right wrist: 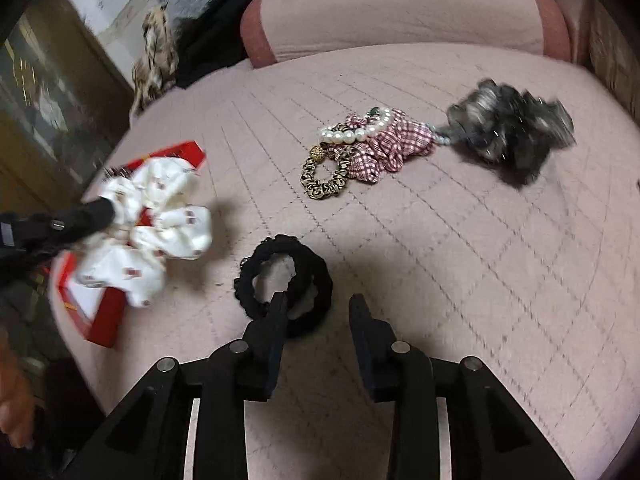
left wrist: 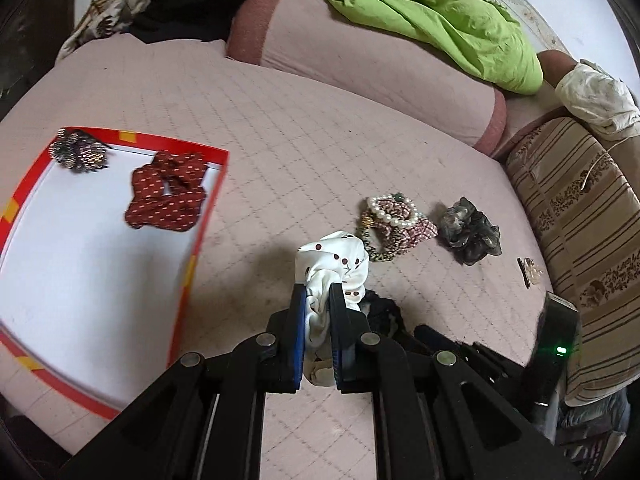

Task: Organize jewelry
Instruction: 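Grasp the white polka-dot scrunchie with the left gripper while the right grasps a black scrunchie, then carry both scrunchies into the tray and open both grippers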

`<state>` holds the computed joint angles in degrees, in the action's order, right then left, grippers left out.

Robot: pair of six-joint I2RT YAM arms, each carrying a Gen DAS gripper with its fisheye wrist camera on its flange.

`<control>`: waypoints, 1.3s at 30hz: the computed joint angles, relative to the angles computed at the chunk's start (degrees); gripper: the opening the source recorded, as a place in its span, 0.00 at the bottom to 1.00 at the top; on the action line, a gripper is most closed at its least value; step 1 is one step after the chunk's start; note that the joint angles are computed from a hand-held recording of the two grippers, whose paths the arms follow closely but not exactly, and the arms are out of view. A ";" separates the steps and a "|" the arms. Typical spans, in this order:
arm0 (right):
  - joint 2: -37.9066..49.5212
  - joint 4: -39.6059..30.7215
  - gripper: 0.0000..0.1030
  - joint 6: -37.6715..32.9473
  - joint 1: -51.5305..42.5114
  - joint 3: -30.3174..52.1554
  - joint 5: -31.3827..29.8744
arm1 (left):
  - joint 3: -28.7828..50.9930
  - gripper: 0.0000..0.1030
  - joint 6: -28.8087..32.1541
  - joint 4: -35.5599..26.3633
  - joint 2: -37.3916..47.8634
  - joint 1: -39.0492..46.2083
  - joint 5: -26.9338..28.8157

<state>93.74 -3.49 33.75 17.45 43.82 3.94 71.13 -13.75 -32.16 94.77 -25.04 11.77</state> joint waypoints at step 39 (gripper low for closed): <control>12.44 -17.82 0.07 -5.42 13.99 33.43 0.34 | -0.93 0.10 15.58 -1.12 -1.77 31.38 -1.64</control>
<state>106.18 -21.30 28.33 31.44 77.25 4.28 70.20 1.83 -33.28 93.00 6.34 10.13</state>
